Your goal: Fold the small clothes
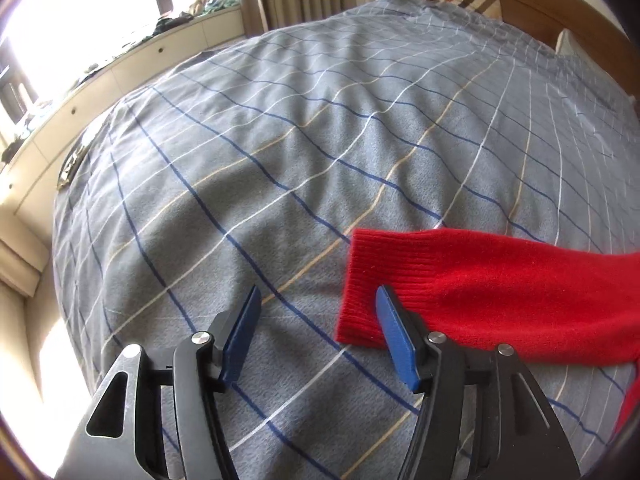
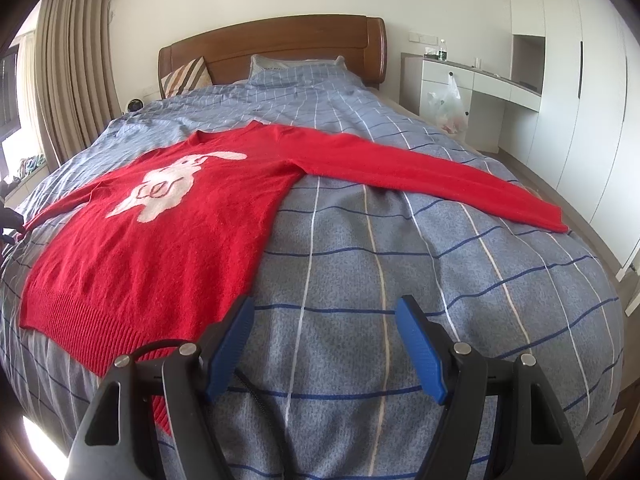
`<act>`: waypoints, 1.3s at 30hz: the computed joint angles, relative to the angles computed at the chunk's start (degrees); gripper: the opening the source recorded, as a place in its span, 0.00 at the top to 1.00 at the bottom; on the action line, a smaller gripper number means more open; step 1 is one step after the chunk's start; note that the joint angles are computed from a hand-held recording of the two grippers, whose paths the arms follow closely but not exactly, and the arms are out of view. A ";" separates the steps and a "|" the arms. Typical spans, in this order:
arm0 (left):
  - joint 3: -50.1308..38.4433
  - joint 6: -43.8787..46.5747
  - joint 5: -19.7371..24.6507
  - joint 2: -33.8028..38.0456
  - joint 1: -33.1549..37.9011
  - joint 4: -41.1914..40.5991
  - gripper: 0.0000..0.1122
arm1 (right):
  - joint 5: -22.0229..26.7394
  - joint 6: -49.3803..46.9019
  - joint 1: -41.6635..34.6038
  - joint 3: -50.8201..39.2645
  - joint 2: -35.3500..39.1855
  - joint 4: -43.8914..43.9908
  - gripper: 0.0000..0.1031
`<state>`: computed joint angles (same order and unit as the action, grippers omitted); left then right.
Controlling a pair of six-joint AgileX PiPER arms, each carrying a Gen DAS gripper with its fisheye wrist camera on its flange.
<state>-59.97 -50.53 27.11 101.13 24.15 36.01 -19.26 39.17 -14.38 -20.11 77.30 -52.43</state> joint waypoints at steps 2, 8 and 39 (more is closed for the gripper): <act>0.50 1.00 0.39 -2.54 -1.13 1.42 0.44 | -0.09 0.01 0.03 -0.10 0.23 -0.07 0.29; -15.67 32.10 6.27 1.47 -6.69 -24.40 0.24 | -0.65 2.97 -0.95 -0.64 1.18 -2.53 0.29; -40.27 38.70 12.98 25.30 -18.99 -16.65 0.91 | 3.75 -10.24 4.65 -1.74 4.49 12.26 0.29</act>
